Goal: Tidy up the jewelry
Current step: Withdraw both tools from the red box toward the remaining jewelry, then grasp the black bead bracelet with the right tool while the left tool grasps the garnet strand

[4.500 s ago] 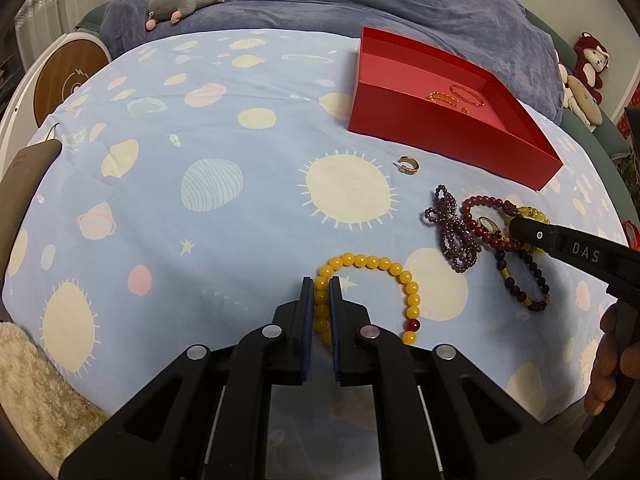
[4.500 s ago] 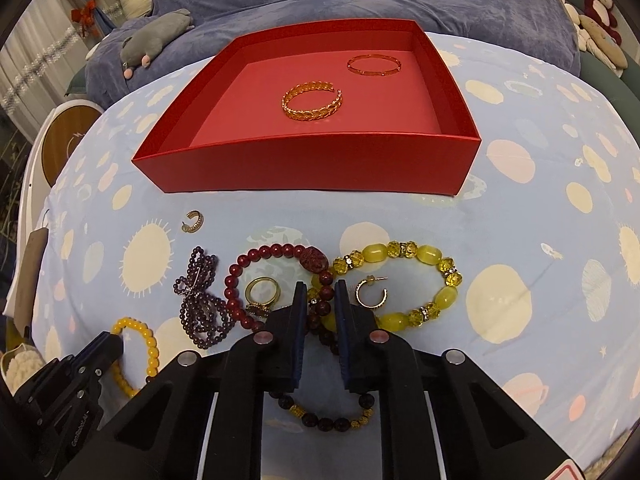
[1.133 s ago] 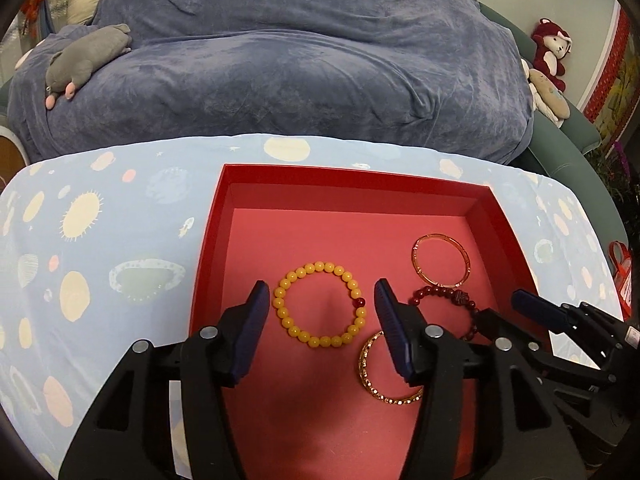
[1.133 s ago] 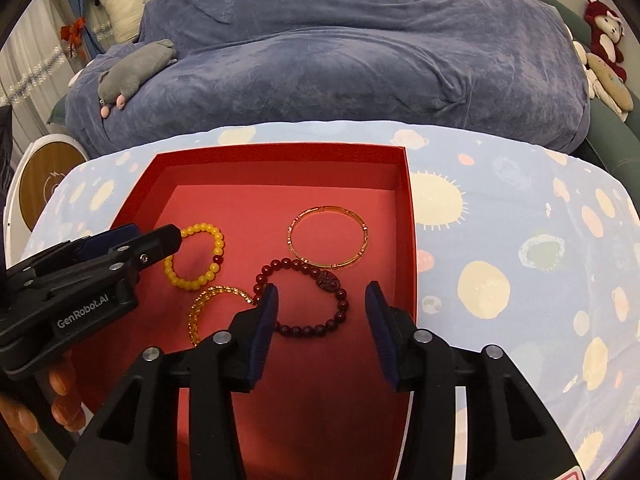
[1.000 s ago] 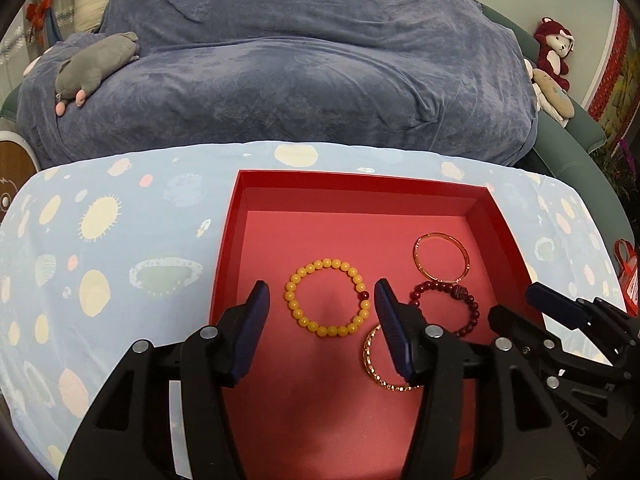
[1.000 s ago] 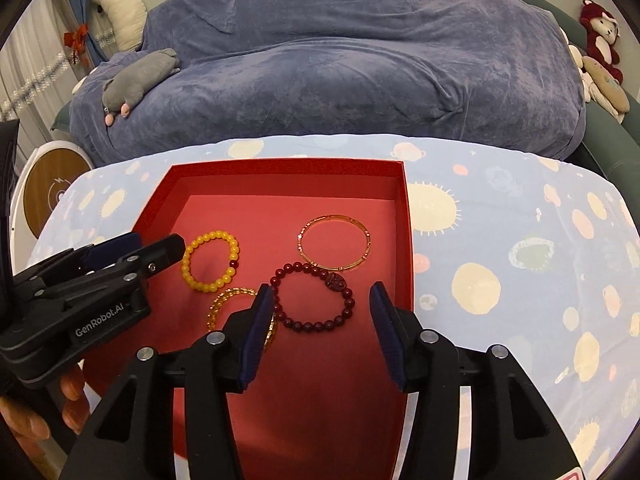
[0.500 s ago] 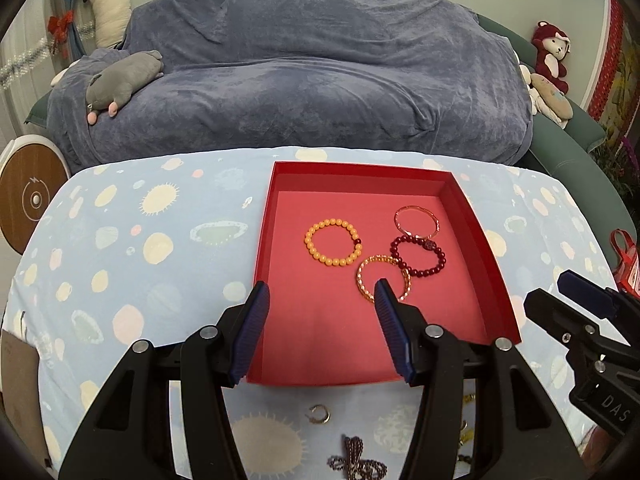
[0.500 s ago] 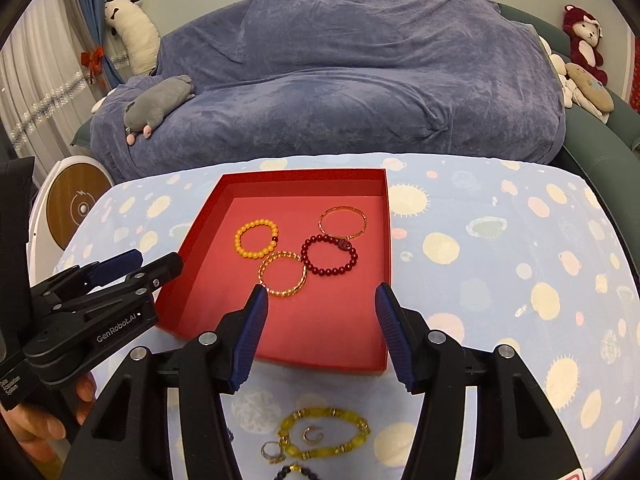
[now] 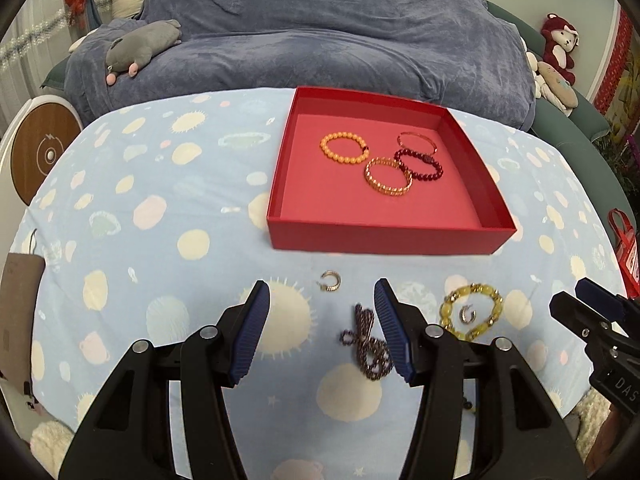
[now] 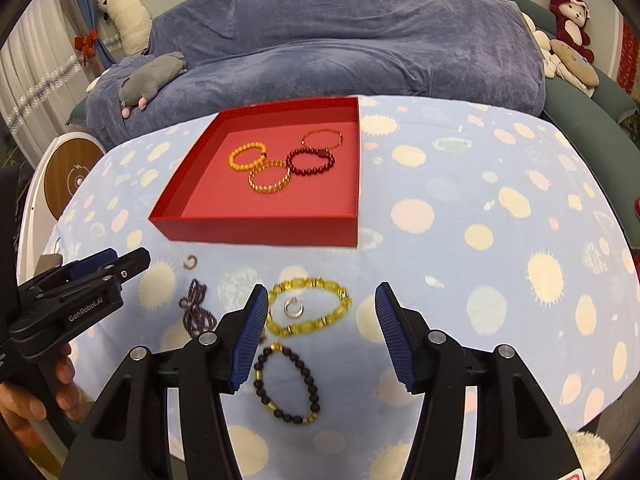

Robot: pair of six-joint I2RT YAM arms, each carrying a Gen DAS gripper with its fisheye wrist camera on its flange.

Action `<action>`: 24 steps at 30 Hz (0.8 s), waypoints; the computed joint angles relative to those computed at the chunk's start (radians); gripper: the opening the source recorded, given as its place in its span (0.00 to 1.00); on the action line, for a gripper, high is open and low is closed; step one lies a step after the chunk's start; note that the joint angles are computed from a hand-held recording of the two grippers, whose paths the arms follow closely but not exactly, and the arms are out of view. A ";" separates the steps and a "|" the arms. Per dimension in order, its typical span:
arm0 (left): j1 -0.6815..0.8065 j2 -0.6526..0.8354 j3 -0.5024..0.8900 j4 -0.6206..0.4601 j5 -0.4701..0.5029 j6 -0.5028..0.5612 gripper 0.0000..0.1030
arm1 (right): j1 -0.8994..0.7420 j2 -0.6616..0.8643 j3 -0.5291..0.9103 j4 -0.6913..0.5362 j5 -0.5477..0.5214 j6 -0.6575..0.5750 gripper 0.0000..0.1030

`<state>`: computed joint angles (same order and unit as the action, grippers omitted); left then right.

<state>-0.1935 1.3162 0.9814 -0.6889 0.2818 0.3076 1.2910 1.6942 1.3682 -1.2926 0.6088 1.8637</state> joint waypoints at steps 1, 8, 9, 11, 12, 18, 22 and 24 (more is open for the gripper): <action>0.010 -0.015 -0.023 0.001 -0.002 0.006 0.50 | 0.016 0.012 -0.006 0.009 -0.015 0.021 0.53; 0.065 -0.096 -0.144 0.011 -0.003 0.037 0.50 | 0.080 0.114 -0.010 0.081 -0.085 0.071 0.53; 0.070 -0.106 -0.158 0.013 -0.002 0.039 0.50 | 0.083 0.123 -0.011 0.090 -0.089 0.072 0.53; 0.085 -0.121 -0.179 0.013 0.006 0.041 0.50 | 0.085 0.140 -0.011 0.102 -0.096 0.064 0.53; 0.090 -0.123 -0.184 0.012 0.007 0.039 0.50 | 0.083 0.144 -0.013 0.109 -0.103 0.057 0.53; 0.101 -0.131 -0.205 0.014 0.005 0.045 0.50 | 0.076 0.154 -0.044 0.164 -0.124 0.048 0.45; 0.096 -0.131 -0.206 0.015 -0.001 0.042 0.50 | 0.065 0.163 -0.057 0.195 -0.142 0.028 0.36; 0.092 -0.134 -0.212 0.020 -0.006 0.039 0.50 | 0.061 0.167 -0.067 0.216 -0.152 0.022 0.32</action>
<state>-0.1014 1.1818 0.7695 -0.6691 0.2762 0.3468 1.3516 1.8616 1.3014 -1.0767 0.4567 1.8852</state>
